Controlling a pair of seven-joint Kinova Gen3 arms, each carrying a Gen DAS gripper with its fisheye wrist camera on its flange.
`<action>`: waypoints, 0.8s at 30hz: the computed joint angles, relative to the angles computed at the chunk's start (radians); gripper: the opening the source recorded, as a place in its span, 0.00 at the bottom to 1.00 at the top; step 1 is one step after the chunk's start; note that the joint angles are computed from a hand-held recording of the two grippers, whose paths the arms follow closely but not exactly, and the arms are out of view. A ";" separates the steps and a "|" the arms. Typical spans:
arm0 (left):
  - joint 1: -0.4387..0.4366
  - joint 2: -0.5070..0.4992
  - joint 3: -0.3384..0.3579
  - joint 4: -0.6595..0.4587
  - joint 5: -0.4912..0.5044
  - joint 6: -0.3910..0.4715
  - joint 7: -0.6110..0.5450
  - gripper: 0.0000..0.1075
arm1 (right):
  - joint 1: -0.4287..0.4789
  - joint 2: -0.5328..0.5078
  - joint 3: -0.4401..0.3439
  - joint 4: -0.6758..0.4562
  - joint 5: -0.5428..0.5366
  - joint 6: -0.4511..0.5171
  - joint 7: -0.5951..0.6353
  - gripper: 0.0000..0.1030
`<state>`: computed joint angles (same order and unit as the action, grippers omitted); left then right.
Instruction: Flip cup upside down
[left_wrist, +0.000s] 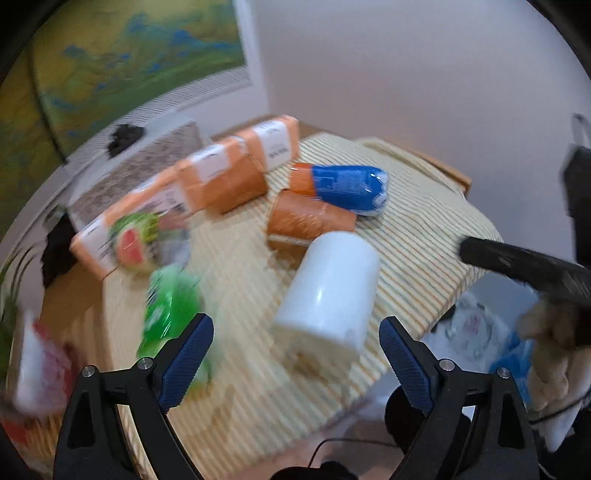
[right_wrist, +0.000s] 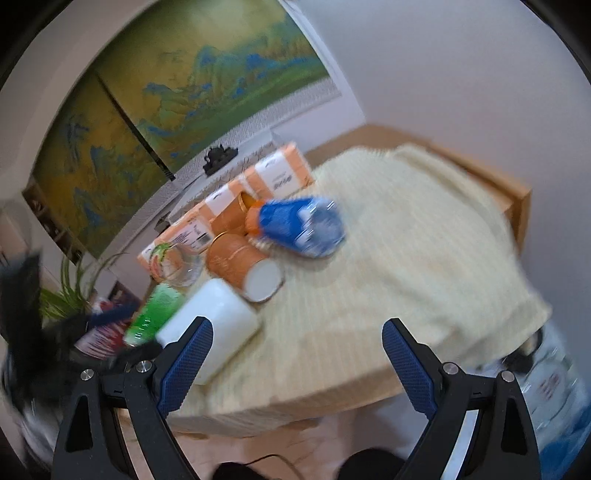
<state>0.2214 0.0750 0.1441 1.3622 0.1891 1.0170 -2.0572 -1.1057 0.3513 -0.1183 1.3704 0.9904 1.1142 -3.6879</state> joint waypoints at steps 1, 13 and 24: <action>0.004 -0.039 -0.022 0.046 0.005 -0.020 -0.003 0.88 | 0.018 0.004 -0.003 -0.010 -0.019 -0.034 -0.003 0.88; -0.038 -0.309 -0.120 0.385 0.110 -0.233 -0.020 0.89 | 0.163 0.100 0.046 -0.143 -0.371 -0.315 0.027 0.88; -0.051 -0.324 -0.172 0.421 0.182 -0.245 -0.094 0.89 | 0.211 0.136 0.112 -0.160 -0.584 -0.457 0.108 0.89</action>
<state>0.1706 -0.2489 -0.0283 1.7829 0.3712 0.7721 -2.1516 -0.8947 0.4873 -0.0066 1.2104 0.4065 0.6568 -3.5802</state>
